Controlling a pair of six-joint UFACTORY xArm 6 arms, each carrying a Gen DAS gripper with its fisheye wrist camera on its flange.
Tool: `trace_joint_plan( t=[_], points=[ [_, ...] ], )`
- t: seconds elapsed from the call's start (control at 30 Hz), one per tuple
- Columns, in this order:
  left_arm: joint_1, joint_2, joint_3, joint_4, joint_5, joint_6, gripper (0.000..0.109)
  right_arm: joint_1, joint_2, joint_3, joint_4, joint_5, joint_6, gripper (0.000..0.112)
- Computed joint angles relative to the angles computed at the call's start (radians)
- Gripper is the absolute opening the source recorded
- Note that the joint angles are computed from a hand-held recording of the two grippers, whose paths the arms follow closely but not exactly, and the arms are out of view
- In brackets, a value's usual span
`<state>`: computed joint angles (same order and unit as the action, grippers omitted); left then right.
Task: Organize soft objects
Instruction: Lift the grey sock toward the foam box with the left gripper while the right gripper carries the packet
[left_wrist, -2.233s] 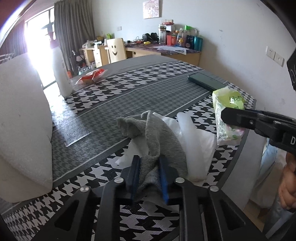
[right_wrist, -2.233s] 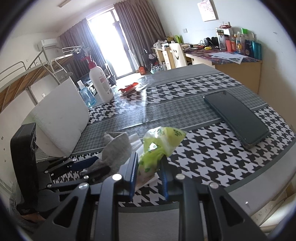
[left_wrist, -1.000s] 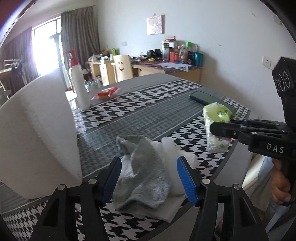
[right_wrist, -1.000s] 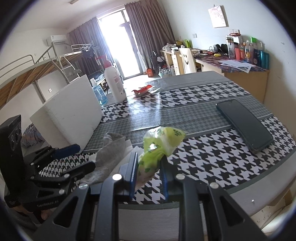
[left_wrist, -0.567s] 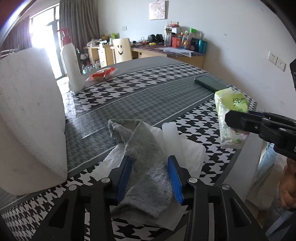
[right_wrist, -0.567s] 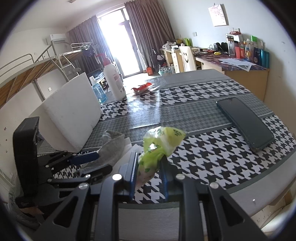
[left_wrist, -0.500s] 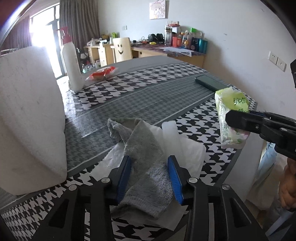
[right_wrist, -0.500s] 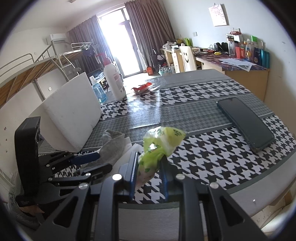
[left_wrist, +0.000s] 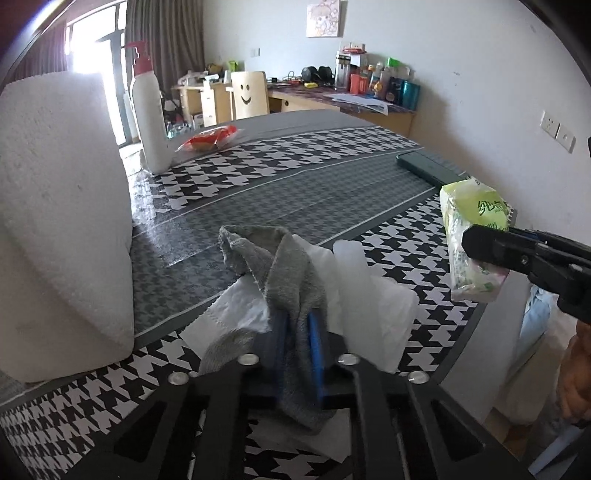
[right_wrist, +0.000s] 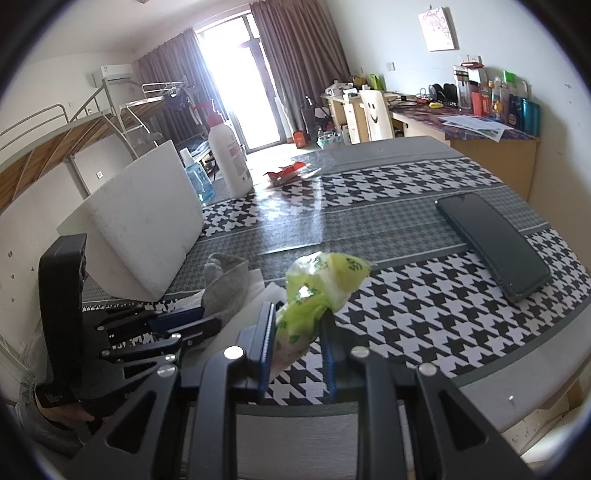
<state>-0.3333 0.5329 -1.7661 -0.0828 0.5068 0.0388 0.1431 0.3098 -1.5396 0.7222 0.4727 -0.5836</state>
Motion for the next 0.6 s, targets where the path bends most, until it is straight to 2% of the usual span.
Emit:
trace_joint_plan(
  t=[0.37,0.6],
  points=[
    [-0.009,-0.091,0.076,-0.052,-0.104,0.062,0.008,0.011,-0.028,0.017,0.019,-0.022,-0.034,0.027],
    [-0.005,-0.128,0.100,-0.028,-0.160,0.051,0.008,0.027,-0.036,0.009,0.029,-0.030,-0.056,0.027]
  ],
)
